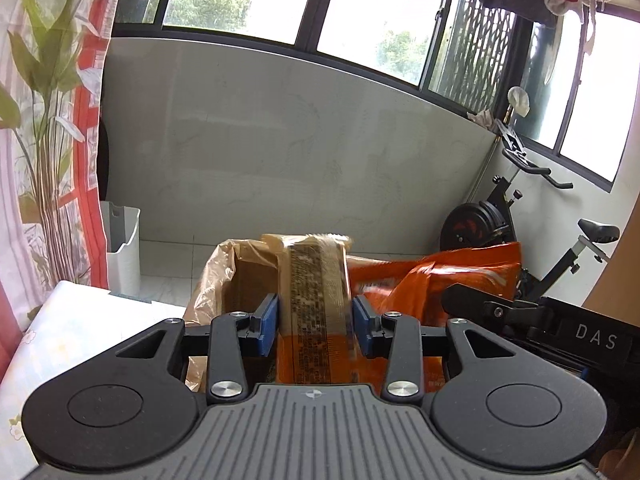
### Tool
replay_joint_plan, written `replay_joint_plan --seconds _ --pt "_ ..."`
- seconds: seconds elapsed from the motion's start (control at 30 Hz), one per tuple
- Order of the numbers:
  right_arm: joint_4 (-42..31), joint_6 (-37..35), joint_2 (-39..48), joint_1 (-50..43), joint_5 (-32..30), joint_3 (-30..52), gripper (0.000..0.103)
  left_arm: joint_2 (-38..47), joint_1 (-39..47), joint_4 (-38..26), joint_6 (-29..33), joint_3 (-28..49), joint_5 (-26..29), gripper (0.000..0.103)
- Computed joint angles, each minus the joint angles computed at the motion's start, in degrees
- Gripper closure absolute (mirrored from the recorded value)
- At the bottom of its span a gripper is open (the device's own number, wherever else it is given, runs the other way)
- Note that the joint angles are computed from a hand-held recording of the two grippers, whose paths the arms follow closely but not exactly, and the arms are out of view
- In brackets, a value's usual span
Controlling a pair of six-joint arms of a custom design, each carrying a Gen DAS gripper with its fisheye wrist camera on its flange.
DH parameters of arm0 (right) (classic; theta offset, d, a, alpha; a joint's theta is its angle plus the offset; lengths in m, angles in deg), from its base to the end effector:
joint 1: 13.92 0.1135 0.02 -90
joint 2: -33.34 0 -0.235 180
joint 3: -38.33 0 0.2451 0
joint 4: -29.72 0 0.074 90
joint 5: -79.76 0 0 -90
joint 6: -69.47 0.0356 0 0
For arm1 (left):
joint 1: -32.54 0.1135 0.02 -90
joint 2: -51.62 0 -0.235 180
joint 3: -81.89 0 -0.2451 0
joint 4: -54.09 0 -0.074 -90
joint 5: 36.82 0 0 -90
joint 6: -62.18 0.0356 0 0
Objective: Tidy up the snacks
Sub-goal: 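Carry the orange bag and pastry bar over the box and open both grippers, then move both open grippers back down to the snack pile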
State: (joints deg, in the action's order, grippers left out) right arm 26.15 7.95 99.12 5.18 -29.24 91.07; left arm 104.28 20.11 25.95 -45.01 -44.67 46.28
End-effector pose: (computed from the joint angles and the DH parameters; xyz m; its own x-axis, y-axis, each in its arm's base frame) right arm 0.2471 0.0978 0.2417 -0.5255 0.2952 -0.7979 -0.4023 0.7402 0.5388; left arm 0.2154 -0.0431 0.2534 -0.4611 -0.1988 -0.8648 -0.0280 0.9774 -0.2097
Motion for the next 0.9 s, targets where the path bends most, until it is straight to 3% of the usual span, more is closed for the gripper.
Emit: replay_joint_plan --seconds 0.07,0.13,0.33,0.6,0.9 --pt "-1.32 -0.39 0.90 0.16 1.00 0.86 0.054 -1.18 1.75 0.00 -0.06 -0.85 1.29 0.043" --pt "-1.00 -0.72 -0.25 -0.10 1.56 -0.35 0.043 -3.74 2.24 -0.33 0.85 -2.13 1.33 0.039" --pt "-3.03 -5.58 -9.10 -3.18 -1.60 -5.66 0.043 -12.45 1.95 -6.20 3.75 -4.12 0.55 0.039" --pt "-10.56 -18.29 -30.07 -6.86 -3.19 -15.57 0.043 -28.55 7.16 -17.97 7.07 -6.31 2.34 0.039" --pt "-22.61 -24.59 -49.87 -13.72 -7.51 -24.79 0.043 -42.90 6.27 -28.54 0.89 -11.83 -0.25 0.039"
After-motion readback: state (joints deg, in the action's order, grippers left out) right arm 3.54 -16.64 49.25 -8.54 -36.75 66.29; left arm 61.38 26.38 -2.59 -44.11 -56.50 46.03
